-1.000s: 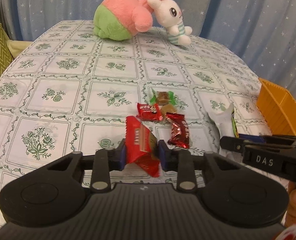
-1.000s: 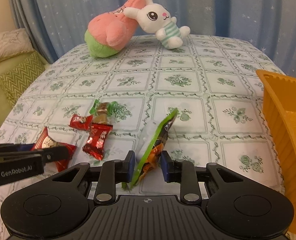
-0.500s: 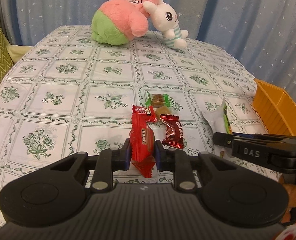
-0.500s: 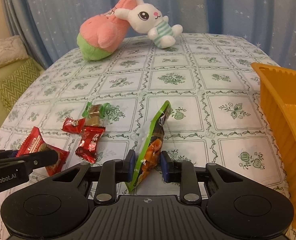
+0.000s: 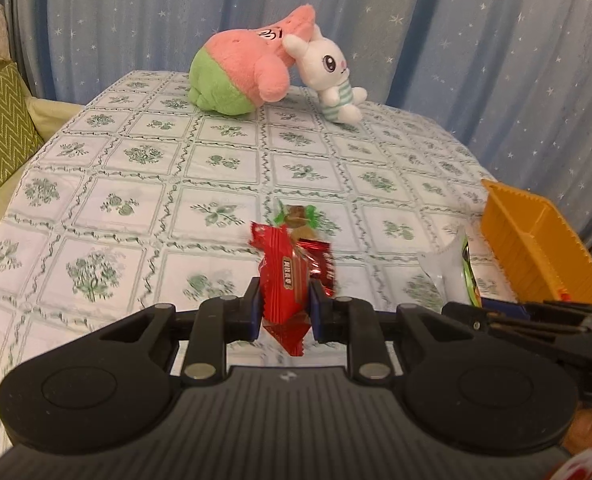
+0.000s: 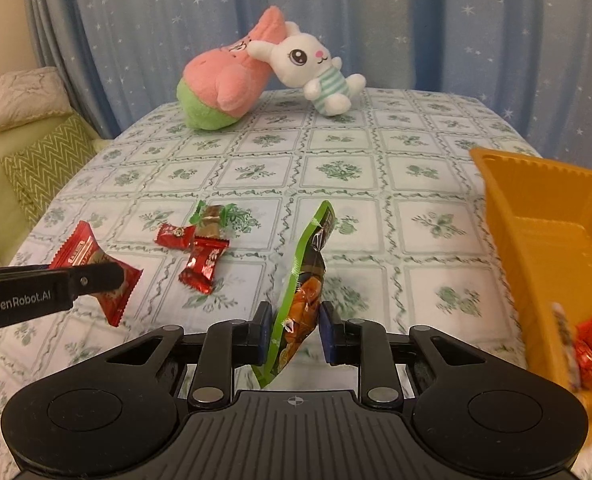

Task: Organize snacks
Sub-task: 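Carry both packets over the orange tray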

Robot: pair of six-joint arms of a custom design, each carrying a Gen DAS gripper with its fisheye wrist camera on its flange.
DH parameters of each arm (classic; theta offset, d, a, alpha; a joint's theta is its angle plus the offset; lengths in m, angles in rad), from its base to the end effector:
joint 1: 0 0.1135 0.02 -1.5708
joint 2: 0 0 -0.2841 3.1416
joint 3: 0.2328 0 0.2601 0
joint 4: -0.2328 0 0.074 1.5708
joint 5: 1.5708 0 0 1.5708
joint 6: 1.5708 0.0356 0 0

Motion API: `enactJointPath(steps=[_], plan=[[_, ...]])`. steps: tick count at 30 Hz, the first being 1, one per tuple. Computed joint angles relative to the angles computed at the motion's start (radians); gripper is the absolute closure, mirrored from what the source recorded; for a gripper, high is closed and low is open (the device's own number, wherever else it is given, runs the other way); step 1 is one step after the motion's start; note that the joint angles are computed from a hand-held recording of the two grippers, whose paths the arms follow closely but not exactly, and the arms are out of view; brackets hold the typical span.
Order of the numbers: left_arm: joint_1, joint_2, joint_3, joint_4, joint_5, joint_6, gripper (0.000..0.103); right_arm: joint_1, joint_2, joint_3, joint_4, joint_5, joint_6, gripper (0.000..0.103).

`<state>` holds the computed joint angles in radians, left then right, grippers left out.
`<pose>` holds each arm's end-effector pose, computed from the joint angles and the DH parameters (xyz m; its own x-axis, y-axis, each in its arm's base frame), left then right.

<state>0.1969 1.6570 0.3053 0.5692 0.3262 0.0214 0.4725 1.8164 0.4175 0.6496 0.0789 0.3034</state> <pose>0.2321 0.0347 0.0866 -0.6905 -0.1171 -0.7138 0.0523 0.9761 -0.2107 0.2432 0.1211 0.0754 -0.6990 -0.0228 -0.7148 -0.2027 0.9648 0.1675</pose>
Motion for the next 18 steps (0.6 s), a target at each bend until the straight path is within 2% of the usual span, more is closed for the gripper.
enactJointPath(steps=[7, 12, 18], plan=[[-0.063, -0.266, -0.097, -0.164, -0.046, -0.069, 0.082, -0.001, -0.233, -0.140, -0.089, -0.006, 0.027, 0.078], [-0.125, -0.516, -0.141, -0.358, -0.089, -0.123, 0.083, 0.006, -0.441, -0.226, -0.192, 0.012, 0.031, 0.078], [-0.236, -0.791, -0.157, -0.594, -0.162, -0.198, 0.083, 0.031, -0.734, -0.290, -0.391, 0.047, 0.028, 0.078]])
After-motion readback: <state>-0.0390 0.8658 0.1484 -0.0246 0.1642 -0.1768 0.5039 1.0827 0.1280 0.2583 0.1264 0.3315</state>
